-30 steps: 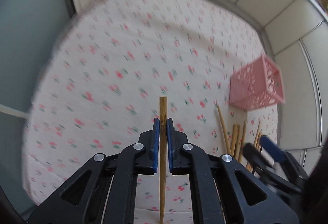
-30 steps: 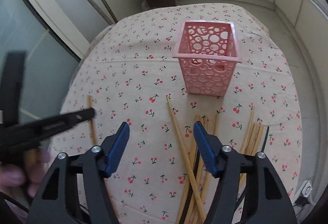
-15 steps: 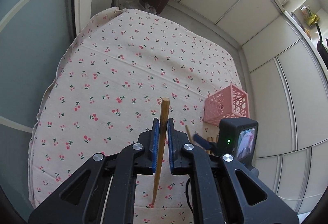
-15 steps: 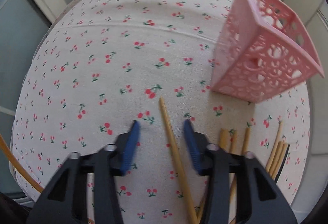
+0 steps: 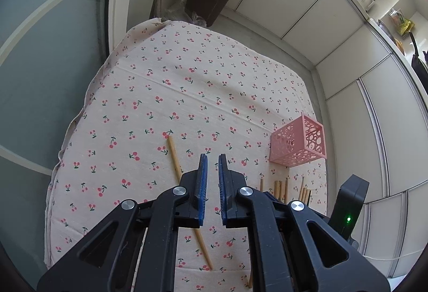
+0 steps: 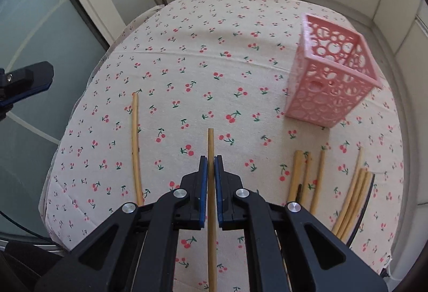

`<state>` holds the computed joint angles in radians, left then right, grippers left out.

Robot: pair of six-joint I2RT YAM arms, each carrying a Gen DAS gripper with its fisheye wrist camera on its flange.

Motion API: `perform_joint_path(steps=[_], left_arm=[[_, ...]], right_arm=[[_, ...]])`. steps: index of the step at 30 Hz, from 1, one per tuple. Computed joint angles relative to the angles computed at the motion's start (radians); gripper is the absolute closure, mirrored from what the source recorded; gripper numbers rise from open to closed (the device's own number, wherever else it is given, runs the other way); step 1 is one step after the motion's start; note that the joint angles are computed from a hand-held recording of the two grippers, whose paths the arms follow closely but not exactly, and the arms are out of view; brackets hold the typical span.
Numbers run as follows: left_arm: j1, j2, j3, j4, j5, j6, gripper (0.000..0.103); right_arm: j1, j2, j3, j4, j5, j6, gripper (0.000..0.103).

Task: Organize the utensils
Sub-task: 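Carry the chopstick to the pink holder and open the left tool while the right tool carries its chopstick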

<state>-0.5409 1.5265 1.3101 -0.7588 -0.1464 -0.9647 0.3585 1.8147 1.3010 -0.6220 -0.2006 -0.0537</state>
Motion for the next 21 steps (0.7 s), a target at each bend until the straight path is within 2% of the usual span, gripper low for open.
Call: perform_joint_path(steps=[3, 5, 7, 10, 12, 13, 17, 18, 19, 20, 21], left_arm=[[0.018, 0.021, 0.005, -0.007, 0.013, 0.017, 0.094], [0.086, 0.09, -0.001, -0.014, 0.108, 0.004, 0.089], [0.131, 0.167, 0.011, -0.007, 0.159, 0.001, 0.085], [0.136, 0.295, 0.092, -0.036, 0.118, 0.029, 0.075], [0.128, 0.367, 0.132, -0.044, 0.144, 0.018, 0.066], [0.121, 0.401, 0.155, -0.054, 0.141, 0.013, 0.066], [0.069, 0.549, 0.28, -0.147, 0.034, -0.014, 0.065], [0.04, 0.572, 0.303, -0.161, -0.043, -0.007, 0.065], [0.023, 0.595, 0.328, -0.18, -0.078, 0.003, 0.067], [0.007, 0.6, 0.327, -0.168, -0.104, 0.011, 0.076], [0.0, 0.594, 0.313, -0.142, -0.106, 0.023, 0.089]], right_arm=[[-0.014, -0.044, -0.015, 0.014, -0.018, 0.024, 0.097], [-0.019, -0.102, -0.041, 0.021, -0.046, 0.035, 0.097], [-0.025, -0.182, -0.083, 0.027, -0.06, 0.019, 0.097], [-0.044, -0.289, -0.127, 0.027, -0.081, -0.001, 0.097], [-0.082, -0.341, -0.143, 0.023, -0.112, -0.013, 0.097], [-0.101, -0.357, -0.144, 0.021, -0.13, -0.017, 0.097], [-0.193, -0.403, -0.145, -0.002, -0.201, -0.04, 0.097], [-0.219, -0.407, -0.139, -0.008, -0.221, -0.045, 0.097], [-0.241, -0.422, -0.142, -0.015, -0.234, -0.052, 0.097], [-0.26, -0.429, -0.138, -0.019, -0.246, -0.057, 0.097], [-0.284, -0.435, -0.131, -0.024, -0.263, -0.062, 0.097]])
